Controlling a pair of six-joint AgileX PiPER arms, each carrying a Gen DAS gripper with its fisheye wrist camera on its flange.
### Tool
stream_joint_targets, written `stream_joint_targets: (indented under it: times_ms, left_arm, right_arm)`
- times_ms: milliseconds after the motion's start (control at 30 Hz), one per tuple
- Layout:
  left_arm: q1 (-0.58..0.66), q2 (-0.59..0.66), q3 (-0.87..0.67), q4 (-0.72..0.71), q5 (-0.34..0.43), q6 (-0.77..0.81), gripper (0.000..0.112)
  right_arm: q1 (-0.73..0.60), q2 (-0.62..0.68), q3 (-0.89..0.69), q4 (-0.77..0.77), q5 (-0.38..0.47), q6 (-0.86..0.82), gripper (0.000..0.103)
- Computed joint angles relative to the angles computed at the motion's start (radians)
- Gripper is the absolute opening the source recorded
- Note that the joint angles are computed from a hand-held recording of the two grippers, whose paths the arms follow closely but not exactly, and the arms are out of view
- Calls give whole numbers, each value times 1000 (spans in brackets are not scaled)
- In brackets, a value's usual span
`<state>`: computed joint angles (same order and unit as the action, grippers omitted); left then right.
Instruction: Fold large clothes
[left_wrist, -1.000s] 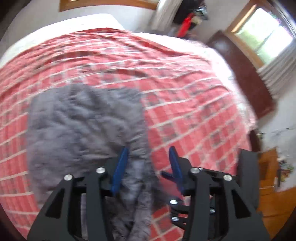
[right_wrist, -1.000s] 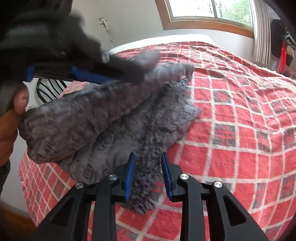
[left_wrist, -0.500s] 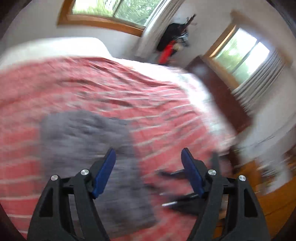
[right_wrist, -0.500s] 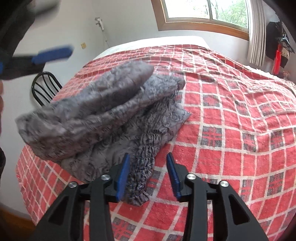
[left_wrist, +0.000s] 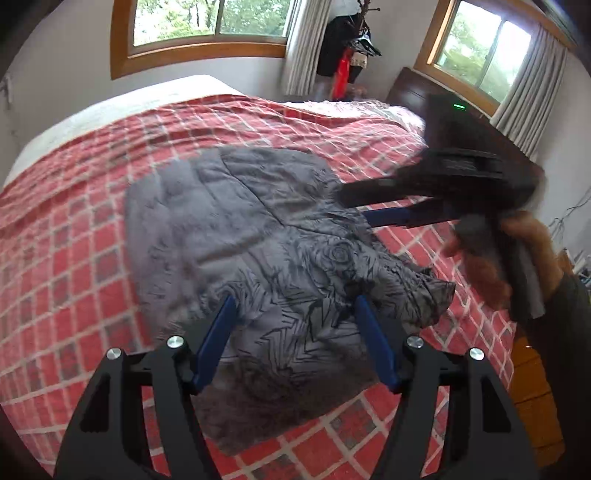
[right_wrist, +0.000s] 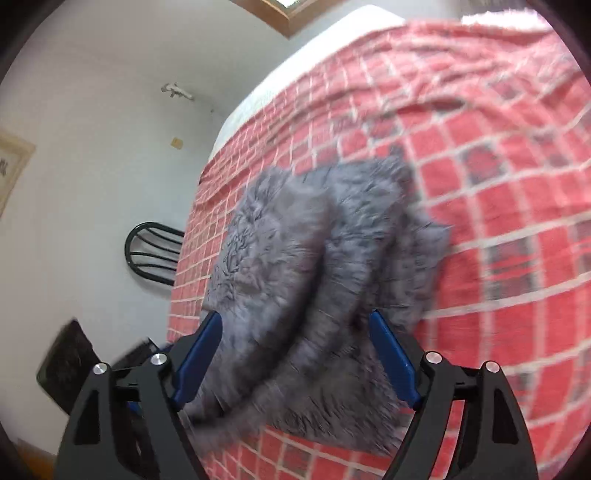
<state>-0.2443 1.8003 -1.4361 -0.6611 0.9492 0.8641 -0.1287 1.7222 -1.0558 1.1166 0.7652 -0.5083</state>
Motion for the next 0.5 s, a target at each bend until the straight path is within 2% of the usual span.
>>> stream_joint_targets:
  times_ms: [33,67,100,133,233,367,433,467,500]
  left_arm:
    - [-9,4,8,-7,-13,7,66]
    - [-14,9,7,-11,-17,10,66]
    - [-20,16,1,-15,-20,9,66]
    - [-24,27,-7,-25,-19,11,66]
    - [-35,46,-5,-71,-7,39,66]
    - [-78,73,47,-86,-79,89,67]
    - [-85,76,59,-94,-85,101,67]
    - [-81,68,51,-86,-68,101,65]
    - [-69,62,39,-88,-44,100,64]
  right_arm:
    - [23,2,-19,-39,-31,19,53]
    - [53,-10,-41,-118,-80,48,27]
    - [65,-27,-42,-160,-110,67,17]
    - [74,-45,-47,-216,-137,101,14]
    - [82,-67,-27,-319,-192,155,9]
    - [58,15,32,-240,-246,44,10]
    - [68,37,55,-223,-293,21,18]
    - [62,31,63,-206,-293,-3,19]
    - [49,11,73,-178,-270,-27,28]
